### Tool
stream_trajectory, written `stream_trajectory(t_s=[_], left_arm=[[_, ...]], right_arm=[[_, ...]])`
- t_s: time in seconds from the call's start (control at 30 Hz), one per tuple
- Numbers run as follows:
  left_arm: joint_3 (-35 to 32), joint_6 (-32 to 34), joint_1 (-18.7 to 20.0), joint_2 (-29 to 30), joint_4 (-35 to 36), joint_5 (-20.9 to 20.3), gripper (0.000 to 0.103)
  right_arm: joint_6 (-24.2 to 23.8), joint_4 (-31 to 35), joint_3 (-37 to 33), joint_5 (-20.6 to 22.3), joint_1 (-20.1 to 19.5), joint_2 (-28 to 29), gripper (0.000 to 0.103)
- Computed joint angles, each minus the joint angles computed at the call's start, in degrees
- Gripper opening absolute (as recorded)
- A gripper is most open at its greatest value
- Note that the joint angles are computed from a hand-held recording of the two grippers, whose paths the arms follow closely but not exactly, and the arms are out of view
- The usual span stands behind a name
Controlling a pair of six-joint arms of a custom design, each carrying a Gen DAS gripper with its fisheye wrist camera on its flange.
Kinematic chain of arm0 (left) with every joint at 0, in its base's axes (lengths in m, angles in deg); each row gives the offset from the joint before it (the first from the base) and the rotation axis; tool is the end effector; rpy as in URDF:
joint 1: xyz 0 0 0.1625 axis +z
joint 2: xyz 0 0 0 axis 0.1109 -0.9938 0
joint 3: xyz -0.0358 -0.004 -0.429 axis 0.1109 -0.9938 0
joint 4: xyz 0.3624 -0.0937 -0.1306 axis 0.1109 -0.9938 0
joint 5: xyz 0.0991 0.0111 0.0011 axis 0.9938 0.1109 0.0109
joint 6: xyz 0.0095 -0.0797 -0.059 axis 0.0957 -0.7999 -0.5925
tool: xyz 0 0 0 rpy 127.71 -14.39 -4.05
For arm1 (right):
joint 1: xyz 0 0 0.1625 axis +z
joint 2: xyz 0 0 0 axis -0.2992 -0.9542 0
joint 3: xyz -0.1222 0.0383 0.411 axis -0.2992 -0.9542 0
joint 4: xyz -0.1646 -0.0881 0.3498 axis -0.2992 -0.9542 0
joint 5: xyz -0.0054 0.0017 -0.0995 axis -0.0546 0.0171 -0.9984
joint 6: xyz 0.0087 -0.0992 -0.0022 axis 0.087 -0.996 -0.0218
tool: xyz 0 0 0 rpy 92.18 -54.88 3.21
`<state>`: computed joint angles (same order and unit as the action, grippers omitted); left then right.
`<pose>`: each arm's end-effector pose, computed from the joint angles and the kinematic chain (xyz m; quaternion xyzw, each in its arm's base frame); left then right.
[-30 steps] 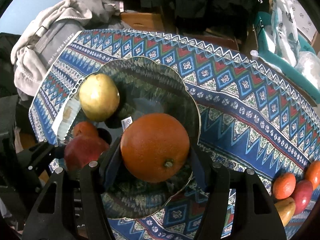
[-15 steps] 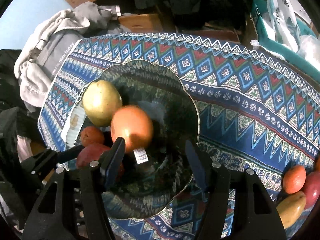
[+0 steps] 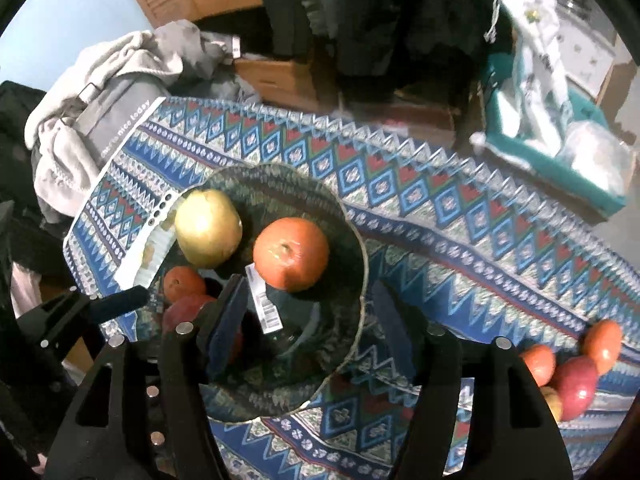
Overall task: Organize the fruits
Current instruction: 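Lower the apple and orange into the glass bowl and open both tools, then move both tools back to the remaining fruit on the tablecloth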
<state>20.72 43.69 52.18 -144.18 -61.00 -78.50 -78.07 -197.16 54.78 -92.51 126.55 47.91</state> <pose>-0.1508 -0.6435 0.2516 0.0051 0.9137 -0.2307 0.3345 0.3532 -0.7394 0.0625 0.3137 -0.9224 0.0641 0.2160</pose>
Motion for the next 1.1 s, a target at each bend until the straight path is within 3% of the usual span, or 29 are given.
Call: stream_trajectory(t_s=[0.37, 1.1], left_arm=[[-0.1, 3.2, -2.7, 0.1, -3.4, 1.8, 0.078], [-3.2, 8.7, -7.3, 4.2, -7.2, 0.2, 0.08]], right_arm=[[-1.2, -5.5, 4.0, -4.1, 1.3, -4.5, 0.074], [-4.5, -14.6, 14.1, -8.0, 0.0, -15.7, 0.08]])
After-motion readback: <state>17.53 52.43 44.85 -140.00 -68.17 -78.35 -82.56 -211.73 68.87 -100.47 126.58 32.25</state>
